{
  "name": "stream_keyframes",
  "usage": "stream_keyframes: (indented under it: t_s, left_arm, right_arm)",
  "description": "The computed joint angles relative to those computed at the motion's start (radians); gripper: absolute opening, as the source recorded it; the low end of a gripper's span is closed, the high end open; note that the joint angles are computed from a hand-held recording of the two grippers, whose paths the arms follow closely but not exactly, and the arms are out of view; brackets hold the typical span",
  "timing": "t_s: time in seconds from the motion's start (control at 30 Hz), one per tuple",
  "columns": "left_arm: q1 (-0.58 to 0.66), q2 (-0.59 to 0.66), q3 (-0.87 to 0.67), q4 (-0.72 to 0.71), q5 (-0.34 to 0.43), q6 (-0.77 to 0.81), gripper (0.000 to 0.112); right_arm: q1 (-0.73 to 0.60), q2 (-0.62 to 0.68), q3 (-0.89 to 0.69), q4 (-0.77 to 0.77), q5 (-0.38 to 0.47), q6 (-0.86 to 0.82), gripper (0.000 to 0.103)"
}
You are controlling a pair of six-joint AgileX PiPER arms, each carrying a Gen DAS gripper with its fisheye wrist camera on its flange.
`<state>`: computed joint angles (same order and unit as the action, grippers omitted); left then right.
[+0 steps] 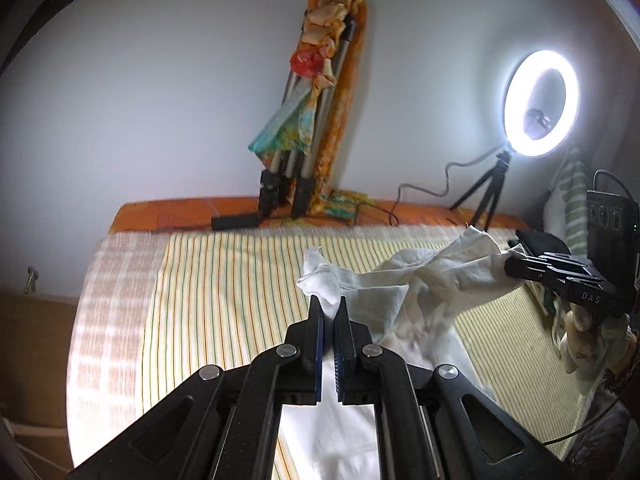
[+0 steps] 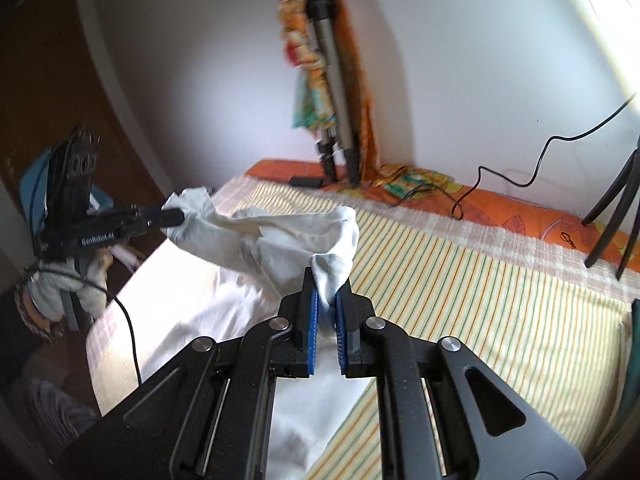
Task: Fold small clothes
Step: 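Fold the collar end over onto the hem fold with both grippers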
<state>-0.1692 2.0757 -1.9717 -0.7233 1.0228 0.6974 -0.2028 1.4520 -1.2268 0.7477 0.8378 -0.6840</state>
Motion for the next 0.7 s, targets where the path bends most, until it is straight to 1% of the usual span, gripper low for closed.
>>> stream_keyframes:
  t_s: [0.1,0.3,0.47,0.57,0.63,0.7]
  left_arm:
    - [0.005,-0.108,0.187,-0.016,-0.036,0.074,0.001]
    - [0.042,-0.269,0.503,-0.071,-0.108,0.236,0.001]
    - [0.066,-0.347,0.688,-0.074,-0.170,0.347,0.002]
    - [0.097,-0.369,0.762,-0.061,-0.159,0.402,0.004]
    - [0.121,-0.387,0.802,-0.046,-0.162,0.429,0.010]
    - [0.161,-0.401,0.832,-0.042,-0.147,0.465,0.010]
  right_arm:
    - [0.026,-0.102,0.101,-0.026,-0.013,0.013,0.009]
    - [0.105,-0.288,0.329,-0.095,-0.095,0.060,0.009]
    - [0.211,-0.397,0.477,-0.205,-0.178,0.149,0.009]
    - [0.281,-0.461,0.540,-0.299,-0.221,0.227,0.009]
    - [0.348,-0.503,0.574,-0.426,-0.247,0.339,0.009]
    - [0.384,-0.542,0.602,-0.504,-0.239,0.400,0.009]
